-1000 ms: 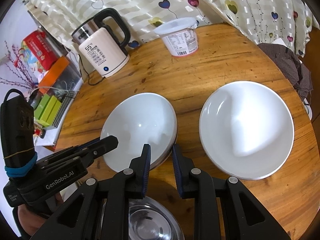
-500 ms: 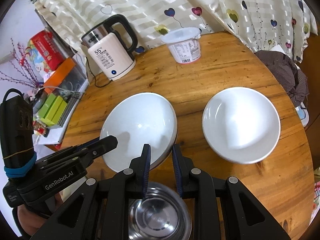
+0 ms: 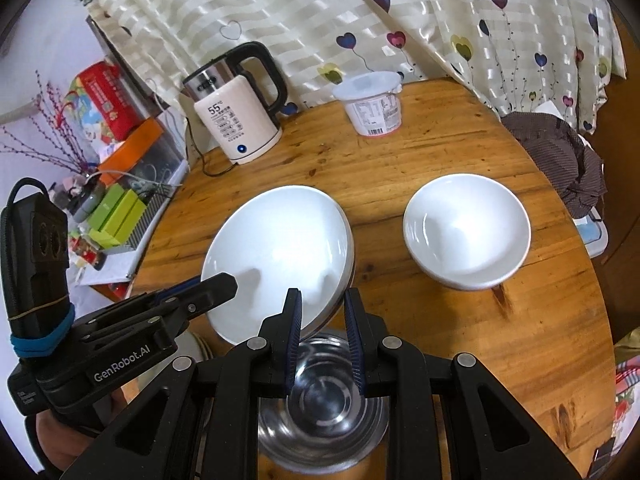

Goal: Organize plates and bowls
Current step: 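Lower the white bowl into the steel bowl with the left gripper while the right gripper holds it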

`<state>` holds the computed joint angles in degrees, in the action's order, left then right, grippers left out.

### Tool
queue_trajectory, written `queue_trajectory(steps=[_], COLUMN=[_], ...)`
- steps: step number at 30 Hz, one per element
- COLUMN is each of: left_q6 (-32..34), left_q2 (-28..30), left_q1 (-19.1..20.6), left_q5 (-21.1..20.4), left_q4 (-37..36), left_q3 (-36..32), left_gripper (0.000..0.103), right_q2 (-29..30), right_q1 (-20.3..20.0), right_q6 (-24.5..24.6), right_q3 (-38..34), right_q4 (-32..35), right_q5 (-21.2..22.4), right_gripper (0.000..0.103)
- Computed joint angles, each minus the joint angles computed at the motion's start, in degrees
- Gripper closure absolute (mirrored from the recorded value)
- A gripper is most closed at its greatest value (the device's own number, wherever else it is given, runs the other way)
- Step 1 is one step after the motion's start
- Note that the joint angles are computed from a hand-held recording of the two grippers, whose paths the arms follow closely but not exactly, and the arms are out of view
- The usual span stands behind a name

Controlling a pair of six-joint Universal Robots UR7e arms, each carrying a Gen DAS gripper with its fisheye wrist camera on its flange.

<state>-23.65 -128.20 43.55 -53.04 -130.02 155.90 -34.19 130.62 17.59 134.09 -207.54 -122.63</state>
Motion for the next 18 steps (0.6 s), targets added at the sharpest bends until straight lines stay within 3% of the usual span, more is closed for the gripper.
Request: queue_trajectory(steps=[18], left_q6=[-14.9], left_q2=[-19.4], left_q1=[-11.5], left_q5=[0.5], left_q4=[28.0], left_q3=[1.2], left_gripper=[0.081], right_q2=[-0.4], right_q1=[4.5], right_q6=[5.8], right_q3=[3.7], right_q4=[0.2], right_q5=[-1.0], right_gripper=[0.082])
